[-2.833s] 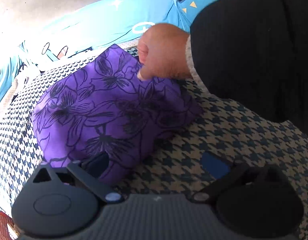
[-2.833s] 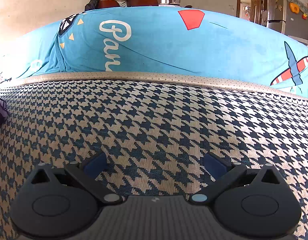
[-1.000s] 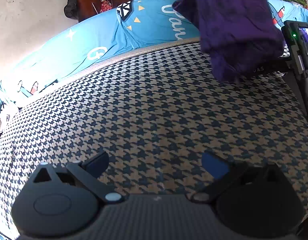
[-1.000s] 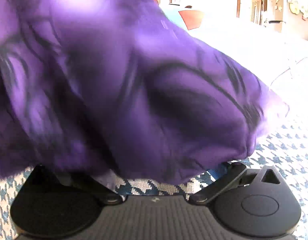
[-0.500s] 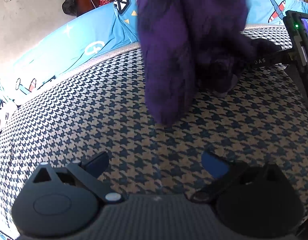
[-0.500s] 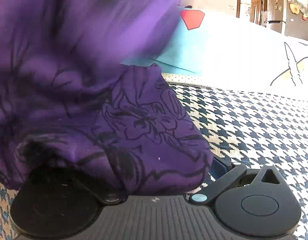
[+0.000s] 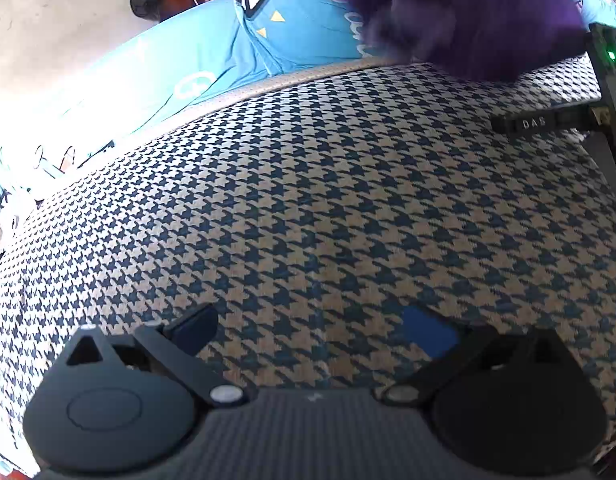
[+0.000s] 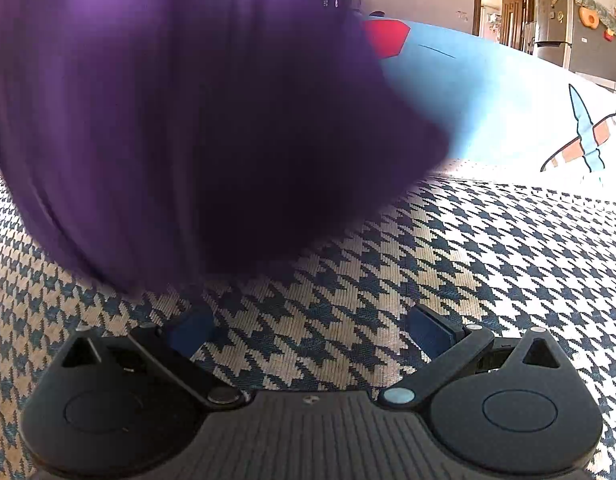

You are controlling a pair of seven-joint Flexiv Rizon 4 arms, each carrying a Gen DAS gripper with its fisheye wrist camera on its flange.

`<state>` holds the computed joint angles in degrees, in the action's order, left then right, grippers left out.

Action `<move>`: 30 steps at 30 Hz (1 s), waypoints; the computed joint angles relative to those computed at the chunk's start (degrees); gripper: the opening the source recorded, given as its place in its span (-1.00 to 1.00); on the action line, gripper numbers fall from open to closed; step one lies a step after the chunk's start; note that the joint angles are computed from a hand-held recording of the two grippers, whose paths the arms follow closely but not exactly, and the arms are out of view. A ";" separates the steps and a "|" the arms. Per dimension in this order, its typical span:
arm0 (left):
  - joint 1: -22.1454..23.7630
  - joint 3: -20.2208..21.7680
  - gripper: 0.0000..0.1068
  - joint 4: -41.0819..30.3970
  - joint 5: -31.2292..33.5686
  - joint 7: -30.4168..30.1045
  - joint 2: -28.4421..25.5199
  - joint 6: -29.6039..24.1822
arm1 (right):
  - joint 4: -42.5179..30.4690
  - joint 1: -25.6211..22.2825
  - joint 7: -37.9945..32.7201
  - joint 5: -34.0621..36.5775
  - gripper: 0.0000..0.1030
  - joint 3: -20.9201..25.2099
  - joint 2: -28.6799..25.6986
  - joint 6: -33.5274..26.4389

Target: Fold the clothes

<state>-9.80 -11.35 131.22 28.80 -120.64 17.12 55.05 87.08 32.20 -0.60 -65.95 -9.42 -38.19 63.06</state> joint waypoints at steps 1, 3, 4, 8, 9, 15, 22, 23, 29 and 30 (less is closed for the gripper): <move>-0.05 0.18 0.93 0.15 -0.17 0.07 0.15 0.23 | -0.40 -0.16 -0.32 0.20 1.00 0.04 -0.28 0.02; -0.05 0.47 0.93 0.49 -0.52 0.27 0.49 0.70 | -1.57 -0.56 -1.19 0.91 1.00 -0.02 -1.14 0.30; 0.08 0.36 0.93 0.42 -0.49 0.46 0.47 0.57 | -1.98 -0.65 -1.53 1.23 1.00 -0.13 -1.45 0.43; 0.14 0.23 0.93 0.28 -0.85 1.06 0.17 0.31 | -3.90 -0.92 -3.45 3.10 1.00 -0.64 -2.85 0.86; 0.07 0.25 0.93 0.29 -1.00 1.22 0.09 0.43 | -4.46 -0.97 -4.04 3.60 1.00 -0.79 -3.25 0.90; 0.16 0.28 0.93 0.08 -0.88 1.43 -0.23 0.74 | -7.64 -1.23 -7.09 6.79 1.00 -1.96 -5.55 1.71; -0.11 0.88 0.93 0.24 -1.98 2.50 -0.51 1.18 | -19.76 -3.72 -17.06 15.89 1.00 -2.04 -13.54 0.86; -0.15 0.82 0.93 0.28 -1.99 2.69 -0.54 1.22 | -21.31 -3.90 -18.38 17.16 1.00 -2.16 -14.51 0.60; -0.11 0.67 0.93 0.16 -1.94 3.15 -0.76 1.10 | -36.07 -6.55 -28.10 25.57 1.00 -1.19 -23.14 -2.96; -0.18 0.88 0.93 0.20 -2.20 3.35 -0.78 1.34 | -38.04 -6.80 -29.31 26.69 1.00 -1.18 -24.24 -3.54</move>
<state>-9.98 -10.48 131.43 26.60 -117.29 16.34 56.38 49.03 25.39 -29.91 -39.25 -10.60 -62.42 59.51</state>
